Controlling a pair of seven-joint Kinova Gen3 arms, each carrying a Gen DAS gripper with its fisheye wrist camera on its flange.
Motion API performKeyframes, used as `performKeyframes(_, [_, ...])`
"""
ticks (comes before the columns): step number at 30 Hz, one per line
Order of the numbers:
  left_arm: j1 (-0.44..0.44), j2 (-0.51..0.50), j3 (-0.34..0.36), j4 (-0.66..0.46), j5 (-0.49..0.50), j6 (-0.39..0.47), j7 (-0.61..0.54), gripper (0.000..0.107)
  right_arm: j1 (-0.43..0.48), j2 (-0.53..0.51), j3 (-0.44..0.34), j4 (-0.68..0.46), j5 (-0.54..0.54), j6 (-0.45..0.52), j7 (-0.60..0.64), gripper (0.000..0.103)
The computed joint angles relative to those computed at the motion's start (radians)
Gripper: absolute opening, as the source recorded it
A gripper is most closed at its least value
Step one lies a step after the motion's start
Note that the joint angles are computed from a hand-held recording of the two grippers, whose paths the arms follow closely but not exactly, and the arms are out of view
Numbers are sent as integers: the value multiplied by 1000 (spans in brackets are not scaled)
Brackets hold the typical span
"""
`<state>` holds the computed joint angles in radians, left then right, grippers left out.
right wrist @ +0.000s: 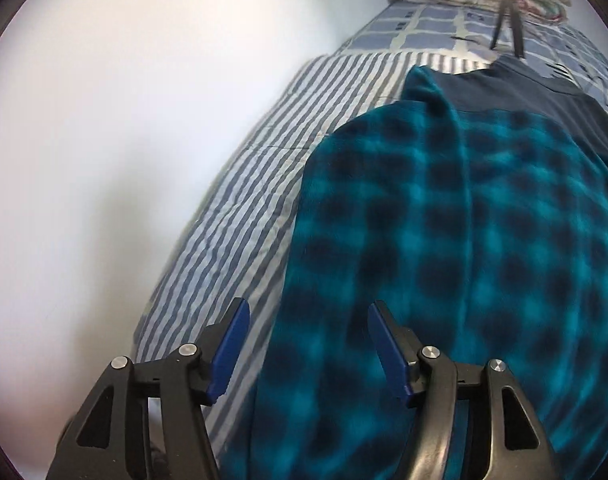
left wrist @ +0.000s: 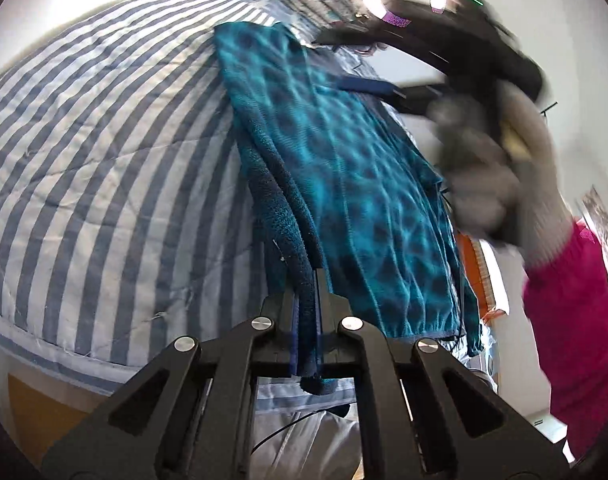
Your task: Fold large clothes
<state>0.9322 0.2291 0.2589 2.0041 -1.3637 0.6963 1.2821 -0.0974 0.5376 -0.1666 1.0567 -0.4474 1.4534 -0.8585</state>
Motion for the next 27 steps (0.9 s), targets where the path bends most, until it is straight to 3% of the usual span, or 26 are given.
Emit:
performKeyframes(6, [-20,-2,-2,-10,-13,-22,-32,3,-205,43,24,-13,190,-118,-80,65])
performKeyframes(12, [-29,17,-17,-83,113,-8,-259,2,-337,58,43,43,374,-225,-112,64])
performKeyframes(14, [-29,28,-19,-111,155,8,-329,2,-370,53,54,74,437,-263,-120,60])
performKeyframes(16, [-20,35,-33,-134,187,14,-385,2,-387,50,58,103,482,-298,-119,51])
performKeyframes(17, [-16,37,-43,-137,191,9,-393,2,-389,46,56,117,495,-317,-118,48])
performKeyframes(19, [-13,41,-55,-152,210,7,-426,2,-389,31,52,145,516,-357,-124,21])
performKeyframes(21, [-8,46,-66,-177,238,12,-473,2,-369,35,52,115,494,-333,-121,7])
performKeyframes(24, [11,62,-90,-227,298,35,-590,2,-251,93,-15,-16,380,-215,-107,5])
performKeyframes(27, [-75,95,30,-310,321,115,-712,2,-126,159,-89,-154,263,-93,-107,4])
